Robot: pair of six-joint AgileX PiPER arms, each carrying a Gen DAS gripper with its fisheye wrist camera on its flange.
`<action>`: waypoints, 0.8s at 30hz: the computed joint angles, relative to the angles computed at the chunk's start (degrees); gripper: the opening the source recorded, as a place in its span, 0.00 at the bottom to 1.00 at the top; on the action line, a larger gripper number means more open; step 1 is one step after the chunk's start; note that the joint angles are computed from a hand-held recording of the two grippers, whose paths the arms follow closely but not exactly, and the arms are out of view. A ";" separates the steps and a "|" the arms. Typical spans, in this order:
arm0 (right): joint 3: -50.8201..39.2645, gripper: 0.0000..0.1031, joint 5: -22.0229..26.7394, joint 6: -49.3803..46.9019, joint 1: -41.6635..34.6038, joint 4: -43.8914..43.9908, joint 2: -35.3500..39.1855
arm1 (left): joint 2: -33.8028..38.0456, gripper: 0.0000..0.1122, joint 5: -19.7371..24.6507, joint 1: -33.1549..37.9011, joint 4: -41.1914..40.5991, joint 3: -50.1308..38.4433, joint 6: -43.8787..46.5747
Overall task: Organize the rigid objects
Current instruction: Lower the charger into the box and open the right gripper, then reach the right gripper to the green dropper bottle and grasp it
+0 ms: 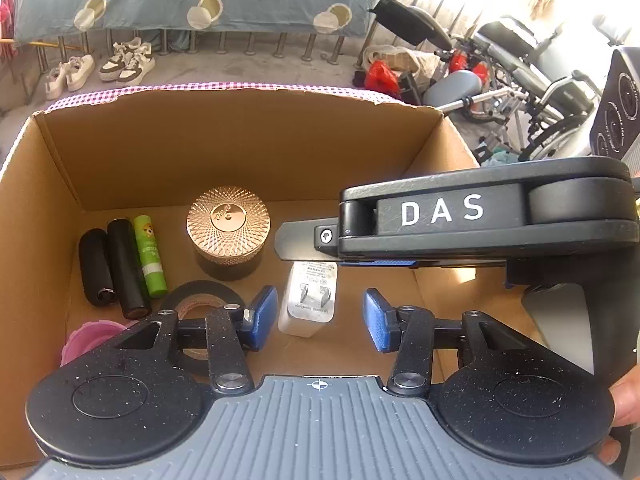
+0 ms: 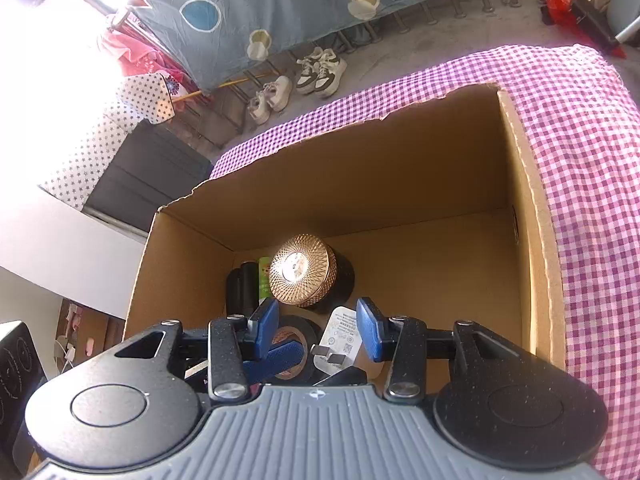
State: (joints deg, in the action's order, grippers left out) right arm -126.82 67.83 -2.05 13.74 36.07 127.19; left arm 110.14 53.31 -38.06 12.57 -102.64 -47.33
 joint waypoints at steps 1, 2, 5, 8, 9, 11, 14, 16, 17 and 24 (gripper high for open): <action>1.09 0.45 -0.81 -0.50 -0.15 0.32 -0.85 | -0.34 0.42 -0.21 -0.05 0.25 0.42 -0.46; 2.02 0.45 -1.61 -0.86 -0.21 0.62 -1.65 | -0.82 0.42 -0.46 -0.19 0.60 1.02 -0.85; 7.83 0.45 -4.79 -3.07 -1.31 3.42 -6.03 | -2.72 0.43 -0.60 -1.17 2.14 2.54 -1.95; 17.59 0.45 -8.51 -8.43 -3.29 9.47 -13.45 | -7.16 0.50 -2.53 -3.68 6.63 6.69 -4.99; 21.71 0.45 -9.81 -10.84 -4.11 11.96 -16.65 | -9.12 0.55 -3.48 -4.68 8.45 8.63 -6.34; 29.55 0.46 -11.51 -15.75 -5.94 17.33 -22.83 | -13.70 0.63 -5.69 -7.03 12.76 13.31 -9.80; 40.98 0.47 -12.55 -22.21 -8.69 24.95 -31.98 | -21.86 0.78 -8.38 -11.42 20.05 21.75 -15.31; 47.66 0.50 -13.32 -25.14 -9.61 28.50 -37.63 | -26.42 0.88 -8.04 -14.28 23.53 26.13 -17.69; 51.10 0.50 -13.88 -26.43 -9.91 29.98 -40.43 | -28.67 0.89 -7.98 -15.72 25.13 28.48 -18.86; 67.85 0.50 -21.04 -29.28 -4.57 33.28 -53.39 | -37.85 0.91 -0.51 -27.97 37.60 40.25 -34.31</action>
State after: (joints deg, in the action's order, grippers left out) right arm -58.97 46.79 -31.33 9.17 69.35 73.80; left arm 72.29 52.79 -66.02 50.18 -62.39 -81.64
